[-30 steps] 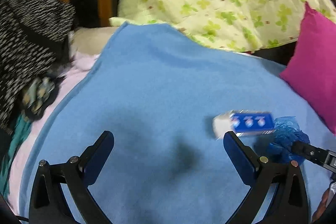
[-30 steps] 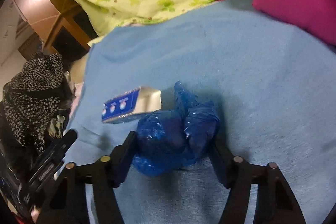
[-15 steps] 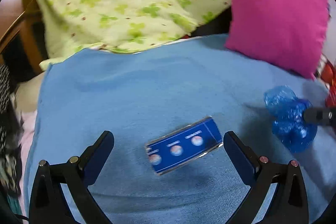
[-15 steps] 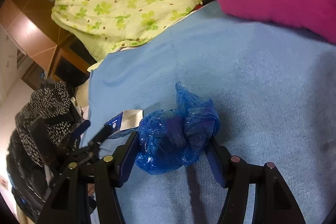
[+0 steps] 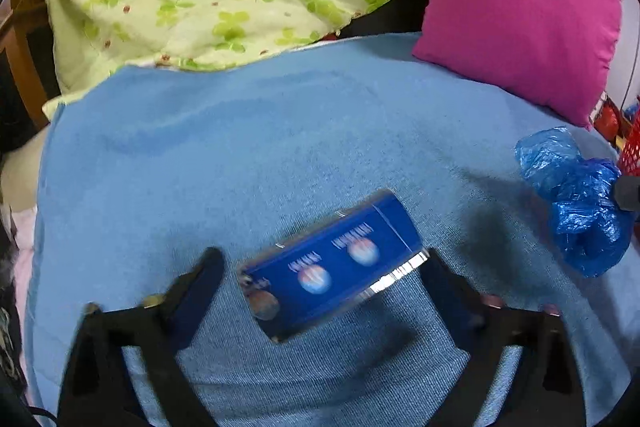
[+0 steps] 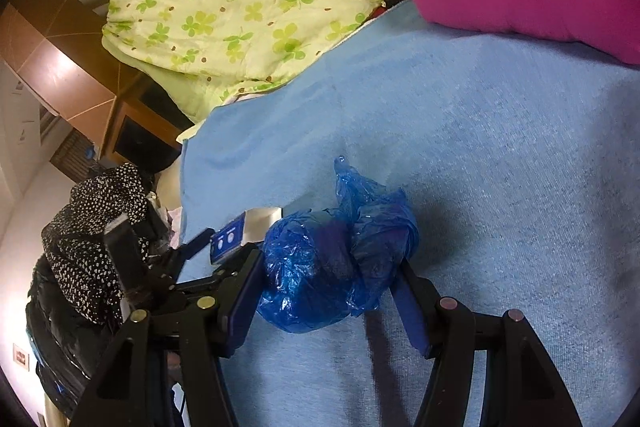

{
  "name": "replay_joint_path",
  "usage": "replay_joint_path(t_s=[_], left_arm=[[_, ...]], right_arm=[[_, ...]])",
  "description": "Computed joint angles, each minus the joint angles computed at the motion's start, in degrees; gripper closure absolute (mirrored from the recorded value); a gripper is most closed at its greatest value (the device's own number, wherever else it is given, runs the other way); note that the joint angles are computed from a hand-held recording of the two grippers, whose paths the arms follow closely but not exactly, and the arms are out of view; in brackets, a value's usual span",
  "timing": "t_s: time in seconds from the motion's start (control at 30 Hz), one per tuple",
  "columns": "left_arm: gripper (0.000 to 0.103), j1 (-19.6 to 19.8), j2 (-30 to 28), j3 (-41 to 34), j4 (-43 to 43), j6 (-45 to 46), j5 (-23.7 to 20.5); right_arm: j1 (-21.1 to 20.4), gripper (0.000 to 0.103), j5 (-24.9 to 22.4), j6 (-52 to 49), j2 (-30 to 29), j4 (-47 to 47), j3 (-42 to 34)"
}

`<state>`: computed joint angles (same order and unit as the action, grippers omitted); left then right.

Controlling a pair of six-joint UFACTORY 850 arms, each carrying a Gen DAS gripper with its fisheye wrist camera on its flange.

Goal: Collect trash
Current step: 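Close the right gripper on the blue bag while the left gripper grasps the blue-and-white box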

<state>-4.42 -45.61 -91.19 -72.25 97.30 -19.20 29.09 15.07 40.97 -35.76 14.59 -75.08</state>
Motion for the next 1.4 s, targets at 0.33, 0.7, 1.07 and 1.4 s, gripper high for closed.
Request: replay_joint_path(t_s=[0.33,0.7,1.07,1.4], left_arm=[[0.053,0.18,1.83,1.8,1.15,-4.53,-4.67],[0.035,-1.65,2.14,3.61,-3.13,1.31,-4.53],[0.048,-3.56,2.47,5.32,-11.03,5.31,0.44],[0.051,-4.34,11.0,15.22,-28.96,19.7,-2.26]], right_arm=[[0.85,0.038,1.04,-9.79,1.15,10.24,0.99],[1.06,0.038,0.77,-14.07,1.39,15.4,1.34],[1.44,0.038,1.34,-19.87,2.18,20.78,1.97],[3.06,0.038,7.26,-33.53,7.67,32.26,7.6]])
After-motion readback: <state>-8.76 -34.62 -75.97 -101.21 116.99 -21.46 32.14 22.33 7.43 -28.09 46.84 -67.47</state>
